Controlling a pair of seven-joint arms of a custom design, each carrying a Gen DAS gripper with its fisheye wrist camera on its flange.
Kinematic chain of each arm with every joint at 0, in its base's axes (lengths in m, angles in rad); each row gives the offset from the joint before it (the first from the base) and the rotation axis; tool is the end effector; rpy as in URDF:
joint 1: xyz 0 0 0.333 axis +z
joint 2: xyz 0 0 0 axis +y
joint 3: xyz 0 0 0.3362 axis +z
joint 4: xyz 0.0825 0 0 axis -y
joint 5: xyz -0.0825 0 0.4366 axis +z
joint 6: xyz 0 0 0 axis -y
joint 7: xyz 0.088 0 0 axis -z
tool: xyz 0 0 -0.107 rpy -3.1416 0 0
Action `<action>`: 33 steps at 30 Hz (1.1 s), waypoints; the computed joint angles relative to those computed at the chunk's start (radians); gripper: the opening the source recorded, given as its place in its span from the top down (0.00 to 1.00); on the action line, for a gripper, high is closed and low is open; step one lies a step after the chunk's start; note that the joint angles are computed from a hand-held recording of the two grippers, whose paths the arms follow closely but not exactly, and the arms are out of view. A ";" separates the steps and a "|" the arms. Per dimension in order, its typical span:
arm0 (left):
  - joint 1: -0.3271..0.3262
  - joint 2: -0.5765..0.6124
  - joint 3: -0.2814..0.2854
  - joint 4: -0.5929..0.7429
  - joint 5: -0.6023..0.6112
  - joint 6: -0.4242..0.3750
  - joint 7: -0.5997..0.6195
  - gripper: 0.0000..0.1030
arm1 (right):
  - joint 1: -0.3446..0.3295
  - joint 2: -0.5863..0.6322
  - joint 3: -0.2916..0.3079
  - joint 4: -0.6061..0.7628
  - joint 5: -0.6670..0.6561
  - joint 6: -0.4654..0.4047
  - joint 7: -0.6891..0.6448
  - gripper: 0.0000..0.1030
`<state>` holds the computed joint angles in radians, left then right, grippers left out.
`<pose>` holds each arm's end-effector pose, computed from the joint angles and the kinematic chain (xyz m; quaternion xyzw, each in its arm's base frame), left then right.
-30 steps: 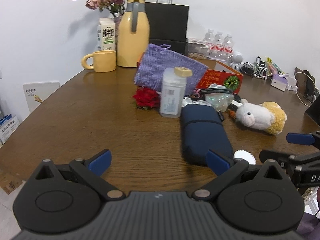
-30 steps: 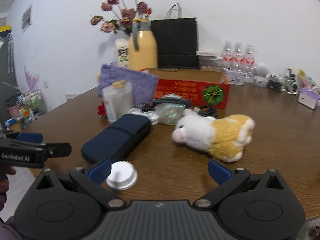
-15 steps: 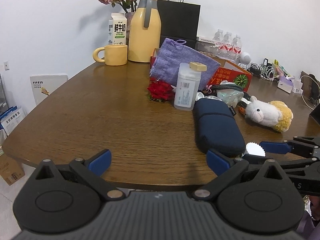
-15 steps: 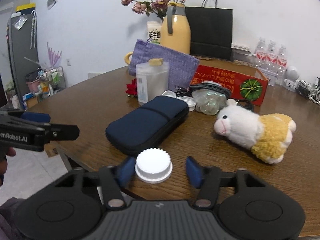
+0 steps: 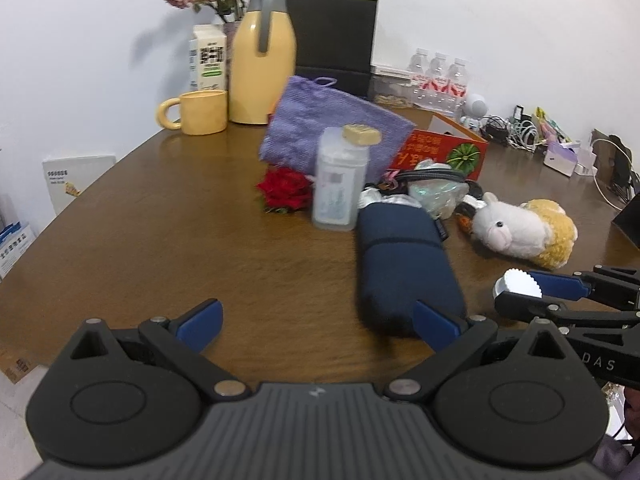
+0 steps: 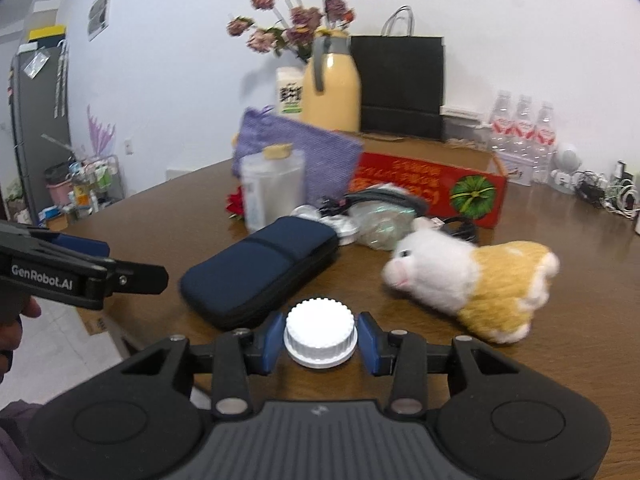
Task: Organize objects
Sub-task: 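Grasp the white bottle cap with the right tool while the left tool reaches the blue case, then close the left tool on the dark blue case while the right tool holds the cap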
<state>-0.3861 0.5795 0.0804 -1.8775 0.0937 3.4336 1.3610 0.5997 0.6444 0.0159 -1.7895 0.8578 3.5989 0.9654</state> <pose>0.6910 -0.2377 0.2964 -0.5465 0.6938 -0.3918 0.2578 0.6391 0.3329 0.2835 -0.6745 0.5418 -0.3117 0.3928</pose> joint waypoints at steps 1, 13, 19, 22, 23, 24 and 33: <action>0.010 0.007 -0.014 0.018 0.011 -0.013 0.001 0.00 | -0.008 -0.002 0.003 -0.004 -0.006 0.010 0.007 0.62; -0.031 0.150 -0.003 0.307 0.132 -0.217 -0.093 0.00 | -0.104 -0.004 0.043 -0.014 -0.122 0.094 0.079 0.62; -0.008 0.216 -0.046 0.426 0.193 -0.324 -0.143 0.00 | -0.123 0.003 0.044 -0.012 -0.136 0.115 0.083 0.62; -0.012 0.238 -0.043 0.458 0.224 -0.355 -0.185 0.02 | -0.135 0.005 0.049 -0.012 -0.155 0.119 0.092 0.62; -0.013 0.243 -0.046 0.464 0.204 -0.364 -0.169 0.07 | -0.139 0.006 0.052 -0.012 -0.164 0.120 0.097 0.62; -0.033 0.247 -0.014 0.464 0.255 -0.345 -0.223 0.11 | -0.141 0.007 0.053 -0.011 -0.168 0.120 0.100 0.62; -0.001 0.206 -0.042 0.400 0.326 -0.282 -0.266 0.37 | -0.131 0.010 0.045 -0.006 -0.159 0.119 0.089 0.62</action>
<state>-0.3868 0.7851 0.0383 -1.4775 0.4201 3.1518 1.0950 0.4691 0.6544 0.0613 -1.7950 0.6991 3.7176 1.0542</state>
